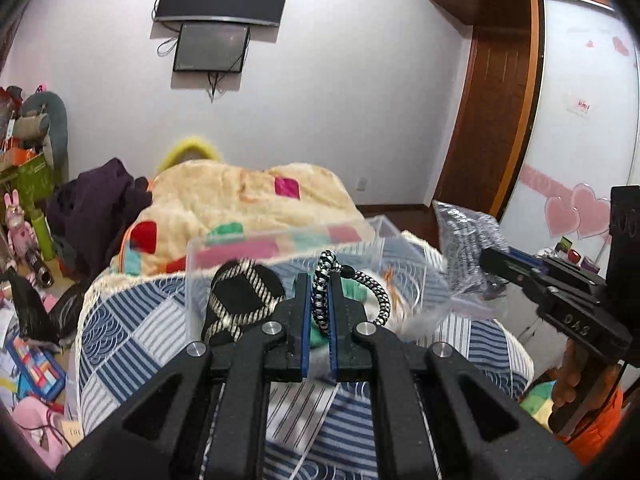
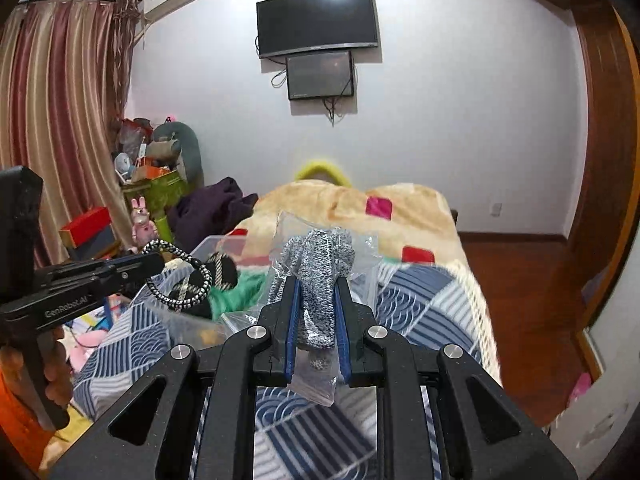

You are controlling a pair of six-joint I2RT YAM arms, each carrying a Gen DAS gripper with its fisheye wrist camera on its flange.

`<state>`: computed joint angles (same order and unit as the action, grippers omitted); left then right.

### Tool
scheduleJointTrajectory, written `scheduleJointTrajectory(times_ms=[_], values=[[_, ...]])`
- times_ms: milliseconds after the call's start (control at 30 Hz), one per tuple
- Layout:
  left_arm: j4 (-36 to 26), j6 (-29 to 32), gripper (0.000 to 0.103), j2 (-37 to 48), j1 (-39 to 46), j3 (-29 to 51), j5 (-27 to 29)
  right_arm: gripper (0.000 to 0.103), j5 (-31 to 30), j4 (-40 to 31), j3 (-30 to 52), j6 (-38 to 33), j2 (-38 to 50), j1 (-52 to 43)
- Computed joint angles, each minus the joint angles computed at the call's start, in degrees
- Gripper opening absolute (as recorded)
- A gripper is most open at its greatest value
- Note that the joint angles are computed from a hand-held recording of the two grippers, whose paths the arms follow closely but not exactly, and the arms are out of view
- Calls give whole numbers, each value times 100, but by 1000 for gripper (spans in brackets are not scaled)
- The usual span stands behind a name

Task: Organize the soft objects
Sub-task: 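Carry mesh bag and cord into the box while both tools release them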

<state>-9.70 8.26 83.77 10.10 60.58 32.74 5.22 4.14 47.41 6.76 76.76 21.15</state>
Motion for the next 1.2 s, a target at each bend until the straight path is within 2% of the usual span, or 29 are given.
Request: scheduleJointTrajectory(times_ms=[400,633,800,867,967,1033,1100,1200], values=[[197,-51,6,931,-711,440,-656,15,-20,-322,900,-232,1314,-49],[5,136,6,1450,-864,669,-929,15,-52,-503,1059,-254,1601,-17],[31,288,7,1338,-935,475,-1075,17,13,-551,969,-315,1516,-21],[62,312,10,1241,-950,382,-1132,18,0,-665,981,-324,1452,-29],[-26,303,18,1077,-902,301,-1026,28,10,-790,978,-331,1335,-32],[-73,294,23,948,-820,231,-908,41,30,-762,876,-309,1181,-26],[-85,275,29,737,-730,101,-810,45,37,-726,757,-268,983,0],[-124,244,33,386,-581,-60,-641,46,-14,-748,623,-209,633,0]])
